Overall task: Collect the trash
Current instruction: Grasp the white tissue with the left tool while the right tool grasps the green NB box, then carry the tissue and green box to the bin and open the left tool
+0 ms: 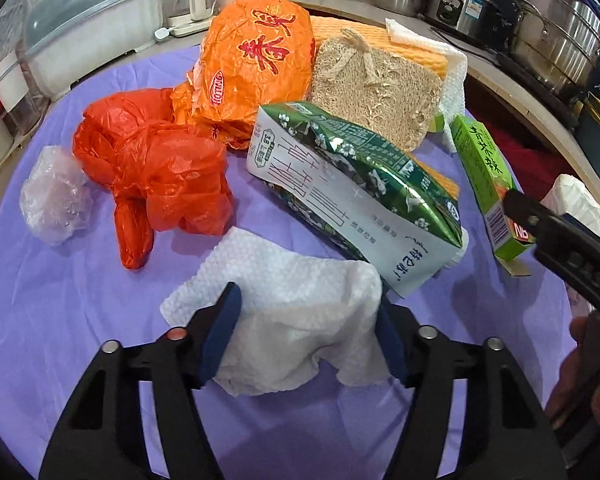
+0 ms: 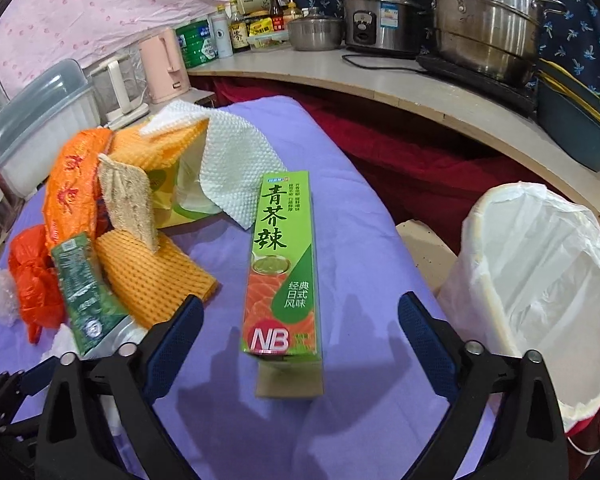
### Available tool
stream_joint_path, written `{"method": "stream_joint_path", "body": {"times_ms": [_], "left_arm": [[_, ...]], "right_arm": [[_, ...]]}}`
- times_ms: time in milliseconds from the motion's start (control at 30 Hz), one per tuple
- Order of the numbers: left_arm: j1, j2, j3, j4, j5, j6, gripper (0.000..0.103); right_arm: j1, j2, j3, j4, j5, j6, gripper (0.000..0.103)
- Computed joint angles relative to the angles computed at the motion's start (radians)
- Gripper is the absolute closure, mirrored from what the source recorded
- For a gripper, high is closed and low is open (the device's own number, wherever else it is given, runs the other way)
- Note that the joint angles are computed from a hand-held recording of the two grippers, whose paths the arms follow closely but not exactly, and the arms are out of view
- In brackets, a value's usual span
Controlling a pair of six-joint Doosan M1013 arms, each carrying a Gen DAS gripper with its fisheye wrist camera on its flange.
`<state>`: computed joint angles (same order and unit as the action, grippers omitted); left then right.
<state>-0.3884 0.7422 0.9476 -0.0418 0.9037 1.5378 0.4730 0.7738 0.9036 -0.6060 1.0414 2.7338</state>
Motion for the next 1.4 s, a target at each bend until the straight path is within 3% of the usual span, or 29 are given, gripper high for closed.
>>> {"method": "stream_joint_path", "body": {"times_ms": [167, 267, 400, 967, 1400], "left_arm": [[0.004, 0.002, -0.006, -0.024, 0.002, 0.028, 0.073], [0.007, 0.004, -0.016, -0.046, 0.014, 0.042, 0.085], [0.005, -0.005, -0.009, -0.057, 0.012, 0.058, 0.09], [-0.026, -0.123, 0.107, -0.109, -0.09, 0.136, 0.091], [-0.093, -0.186, 0.147, -0.203, -0.149, 0.264, 0.091]], "right_arm": [[-0.016, 0.019, -0.015, 0.064, -0.011, -0.03, 0.04], [-0.02, 0.01, 0.007, 0.091, -0.038, -0.03, 0.062], [-0.016, -0.006, 0.032, 0.074, -0.052, -0.012, 0.063], [0.028, -0.165, 0.213, -0.101, -0.111, 0.177, 0.066], [0.058, -0.317, 0.395, -0.29, -0.028, 0.407, 0.065]]}}
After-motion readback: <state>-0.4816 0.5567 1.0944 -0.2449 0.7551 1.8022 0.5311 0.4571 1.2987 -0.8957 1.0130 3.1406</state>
